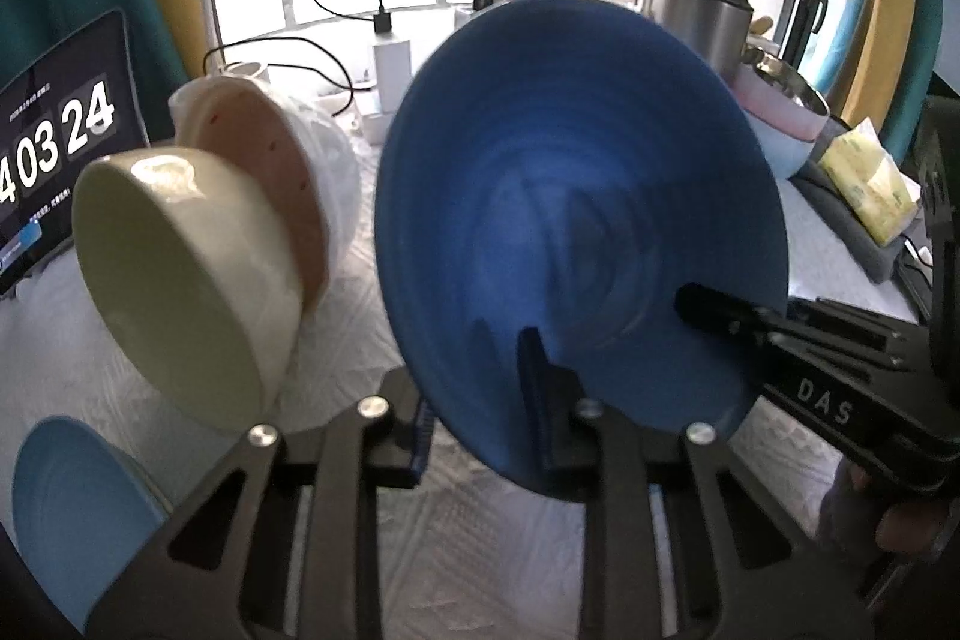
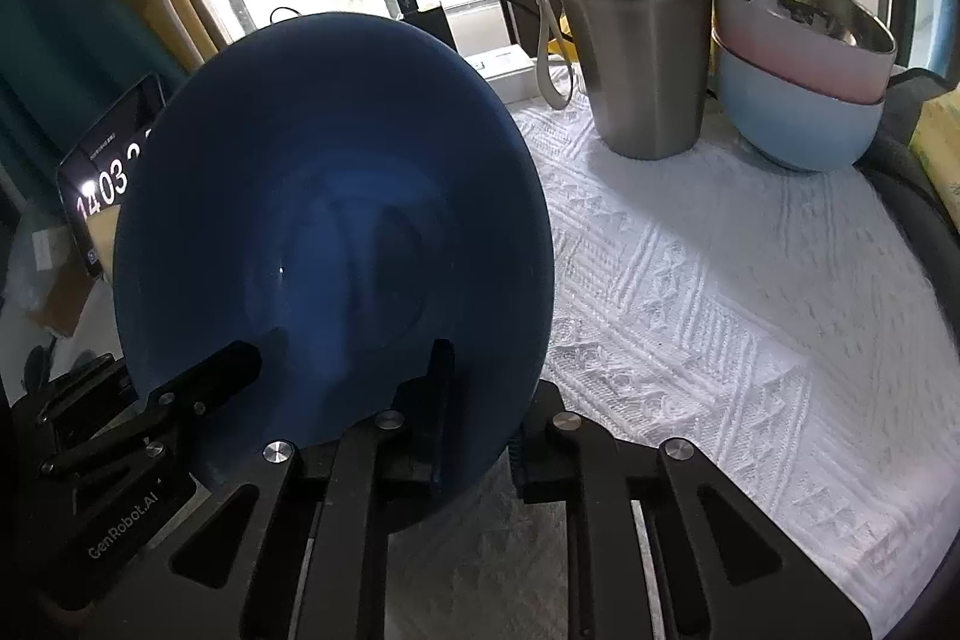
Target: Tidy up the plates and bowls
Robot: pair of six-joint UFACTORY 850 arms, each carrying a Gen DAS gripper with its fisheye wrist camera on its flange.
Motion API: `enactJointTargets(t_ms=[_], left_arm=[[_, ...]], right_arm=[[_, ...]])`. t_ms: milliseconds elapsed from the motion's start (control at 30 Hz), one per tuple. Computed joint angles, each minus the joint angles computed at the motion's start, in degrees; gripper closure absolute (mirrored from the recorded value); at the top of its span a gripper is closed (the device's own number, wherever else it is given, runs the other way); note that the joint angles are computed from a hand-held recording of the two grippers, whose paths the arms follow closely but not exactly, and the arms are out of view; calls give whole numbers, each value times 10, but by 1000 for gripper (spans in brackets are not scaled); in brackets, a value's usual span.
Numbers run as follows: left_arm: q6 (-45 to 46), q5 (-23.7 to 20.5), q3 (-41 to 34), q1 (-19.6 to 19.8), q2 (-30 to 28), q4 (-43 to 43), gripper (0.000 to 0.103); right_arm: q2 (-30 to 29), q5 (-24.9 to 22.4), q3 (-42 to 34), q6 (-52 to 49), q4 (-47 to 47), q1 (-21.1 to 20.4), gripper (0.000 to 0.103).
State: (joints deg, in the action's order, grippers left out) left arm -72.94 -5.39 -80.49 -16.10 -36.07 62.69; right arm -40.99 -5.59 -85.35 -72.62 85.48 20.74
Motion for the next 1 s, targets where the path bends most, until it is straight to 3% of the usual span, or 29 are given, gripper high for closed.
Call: enactJointTargets(t_ms=[267, 400, 500, 700, 1000], left_arm=[[-41, 4, 20, 0, 19, 38, 78], [-141, 10, 39, 0, 35, 138, 78], [-224, 10, 52, -1, 47, 221, 78], [-282, 13, 74, -3, 66, 276, 78], [-477, 9, 118, -12, 99, 462, 78]], right_arm=[[21, 2, 23, -71, 73, 4, 87], [34, 3, 39, -136, 140, 5, 87], [51, 2, 60, -243, 246, 7, 87], [72, 0, 86, -347, 350, 10, 87], [108, -4, 134, -527, 533, 15, 87]])
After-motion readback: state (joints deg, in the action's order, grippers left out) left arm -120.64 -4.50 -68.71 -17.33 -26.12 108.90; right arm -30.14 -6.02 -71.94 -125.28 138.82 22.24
